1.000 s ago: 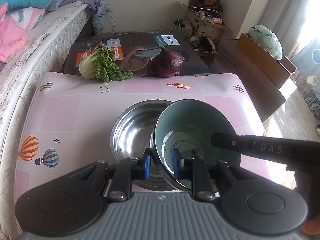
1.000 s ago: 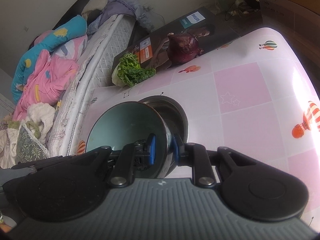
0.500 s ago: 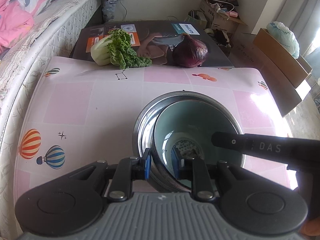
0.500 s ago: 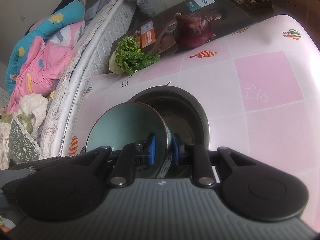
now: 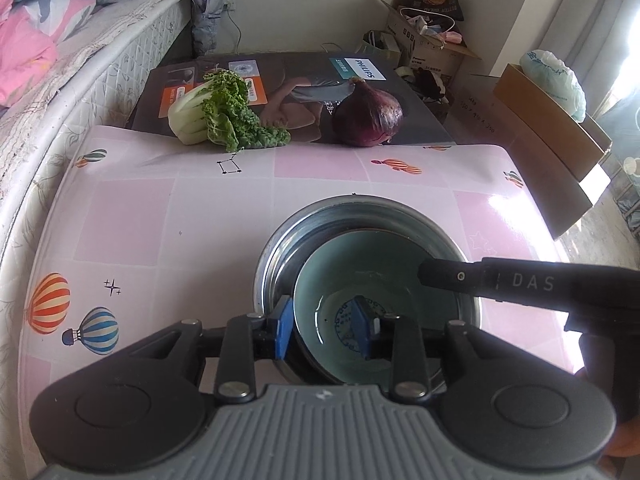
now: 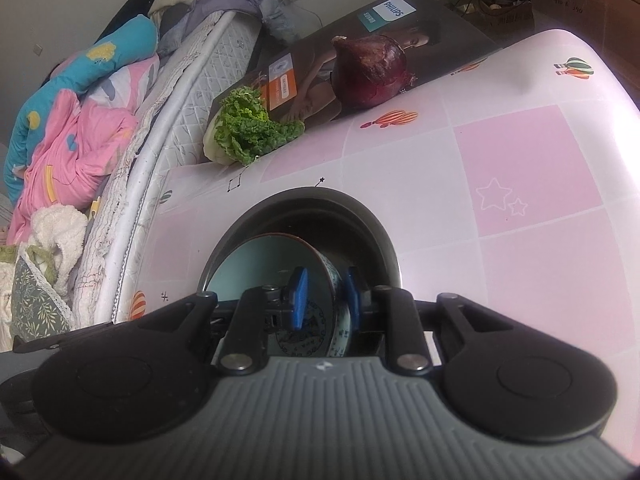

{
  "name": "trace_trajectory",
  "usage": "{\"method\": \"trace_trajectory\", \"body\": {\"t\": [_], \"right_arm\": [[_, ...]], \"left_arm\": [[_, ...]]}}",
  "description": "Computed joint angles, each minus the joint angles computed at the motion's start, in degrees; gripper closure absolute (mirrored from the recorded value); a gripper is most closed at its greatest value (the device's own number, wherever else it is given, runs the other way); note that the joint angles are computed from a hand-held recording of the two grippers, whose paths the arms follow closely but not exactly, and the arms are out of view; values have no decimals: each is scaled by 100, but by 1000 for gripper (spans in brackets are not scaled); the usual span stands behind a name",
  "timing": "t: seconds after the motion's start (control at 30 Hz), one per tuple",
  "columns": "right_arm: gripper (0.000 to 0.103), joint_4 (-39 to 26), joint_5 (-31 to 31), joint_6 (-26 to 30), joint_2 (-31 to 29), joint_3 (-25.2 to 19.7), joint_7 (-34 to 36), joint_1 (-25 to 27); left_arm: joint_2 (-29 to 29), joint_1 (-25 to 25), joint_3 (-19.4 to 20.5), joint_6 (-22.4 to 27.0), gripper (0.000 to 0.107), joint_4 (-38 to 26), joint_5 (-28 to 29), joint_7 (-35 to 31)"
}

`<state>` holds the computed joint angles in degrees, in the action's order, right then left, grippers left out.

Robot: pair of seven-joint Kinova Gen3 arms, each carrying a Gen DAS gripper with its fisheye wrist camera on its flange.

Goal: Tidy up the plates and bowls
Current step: 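Open both grippers to release the teal bowl inside the basin, then move both grippers to the rim of the flat steel plate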

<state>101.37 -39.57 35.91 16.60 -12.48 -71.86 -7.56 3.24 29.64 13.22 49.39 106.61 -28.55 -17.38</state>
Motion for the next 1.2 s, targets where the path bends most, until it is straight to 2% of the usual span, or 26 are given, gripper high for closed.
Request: {"method": "trace_trajectory", "body": {"t": [0.27,0.37,0.43,0.6,0.73,0.97,1.2], "right_arm": [[72,376,-1201,411,-342,-18,978,614],[67,586,-1709,757,-562,152,1422,779],[61,761,-2055,1016,-754,306,1723,884],[59,1246,-2766,1845,-1334,869,2337,1136],[58,1669,-2887,2481,-1956,1438,2608,1246],[56,2480,-2521,3295,-3231,2362,2819,1415],[56,3369,-2086,3653,-4328,2857,2644,1435]], "left_arm": [[-293,13,161,151,48,-18,28,-66],[-387,35,281,328,42,-69,78,-133],[-437,70,374,502,39,-120,85,-171],[-649,262,659,1026,32,-218,77,-135],[-979,341,927,1270,29,-172,184,-106],[-1821,281,1717,1814,23,63,447,410],[-2731,-269,3137,2829,21,281,951,1502]]}}
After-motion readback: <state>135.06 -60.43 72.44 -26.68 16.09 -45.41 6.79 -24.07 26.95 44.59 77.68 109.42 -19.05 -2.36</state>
